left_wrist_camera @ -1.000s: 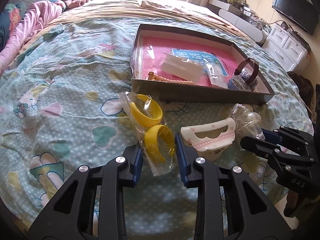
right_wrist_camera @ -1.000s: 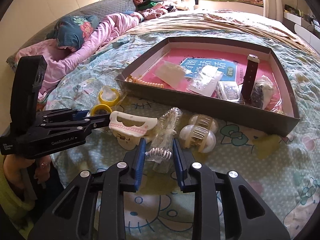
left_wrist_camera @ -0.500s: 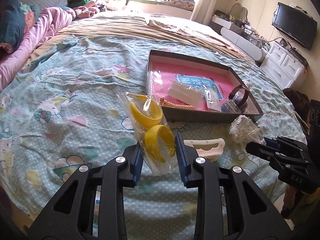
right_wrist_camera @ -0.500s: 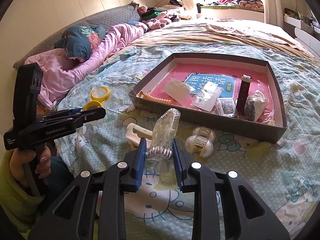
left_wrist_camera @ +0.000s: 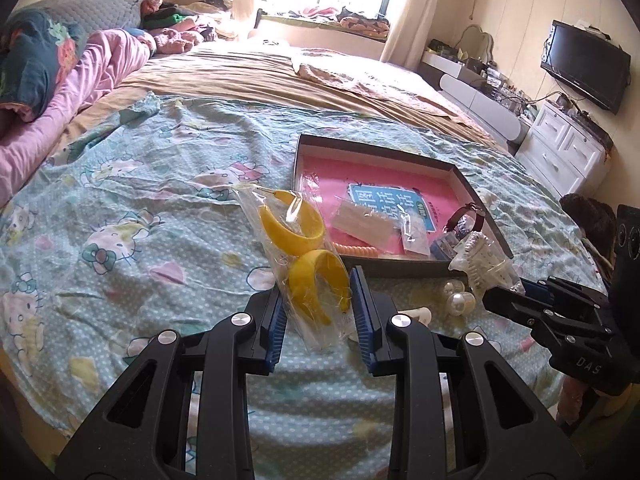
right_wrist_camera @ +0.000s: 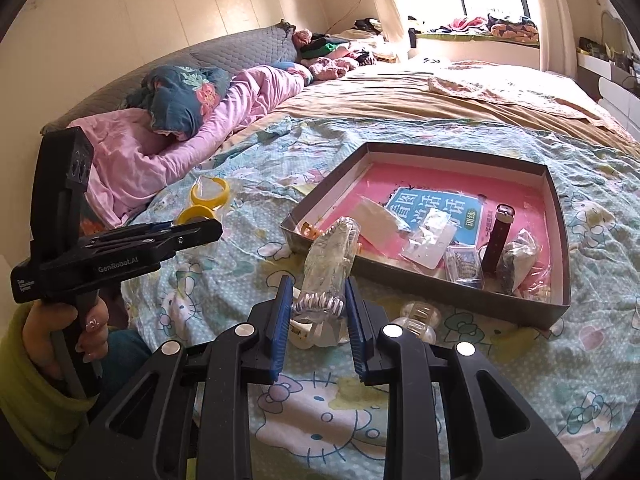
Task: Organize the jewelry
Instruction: 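Release the yellow bangle bag in the box lid while the right tool releases the clear item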
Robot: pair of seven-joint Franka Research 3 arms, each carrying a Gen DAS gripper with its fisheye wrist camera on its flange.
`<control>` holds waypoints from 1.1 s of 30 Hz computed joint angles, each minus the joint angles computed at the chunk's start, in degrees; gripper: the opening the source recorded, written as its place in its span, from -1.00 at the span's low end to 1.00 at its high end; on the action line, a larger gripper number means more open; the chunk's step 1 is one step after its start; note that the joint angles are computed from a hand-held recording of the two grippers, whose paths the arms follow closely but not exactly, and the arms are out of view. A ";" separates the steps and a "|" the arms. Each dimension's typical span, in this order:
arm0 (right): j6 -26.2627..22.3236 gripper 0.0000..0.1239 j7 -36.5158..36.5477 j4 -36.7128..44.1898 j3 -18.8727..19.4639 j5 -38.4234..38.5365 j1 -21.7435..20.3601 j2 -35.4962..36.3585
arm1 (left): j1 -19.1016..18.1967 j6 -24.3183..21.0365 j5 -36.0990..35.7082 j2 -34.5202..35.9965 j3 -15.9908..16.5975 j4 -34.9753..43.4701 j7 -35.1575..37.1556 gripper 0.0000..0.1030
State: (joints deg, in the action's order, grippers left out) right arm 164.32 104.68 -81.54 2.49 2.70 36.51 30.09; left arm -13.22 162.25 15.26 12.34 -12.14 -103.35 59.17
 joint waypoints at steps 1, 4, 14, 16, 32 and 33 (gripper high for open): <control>0.20 -0.60 0.20 -0.08 -0.26 -0.13 0.08 -0.13 | -0.14 -0.11 0.16 0.25 0.04 0.48 -0.16 -0.57; 1.26 -0.60 1.61 -1.26 -1.58 -1.05 0.71 -0.97 | -0.20 -0.17 -0.24 0.85 -0.26 1.55 0.19 -0.57; 4.82 -0.60 9.12 -5.94 -7.05 -6.17 2.70 -4.07 | -1.53 -1.85 -0.58 5.04 -0.79 7.63 2.07 -0.57; 5.28 -0.60 11.33 -6.68 -8.55 -7.80 3.28 -4.51 | -2.02 -2.72 -0.36 6.49 -0.72 9.52 2.43 -0.57; 2.54 -0.60 29.45 -7.44 -16.70 -21.94 3.71 -3.11 | -5.41 -12.84 1.06 19.57 0.96 26.90 4.77 -0.57; 1.92 -0.60 29.77 -7.05 -16.38 -22.17 3.18 -2.70 | -5.48 -13.28 1.03 20.14 1.09 27.60 4.86 -0.57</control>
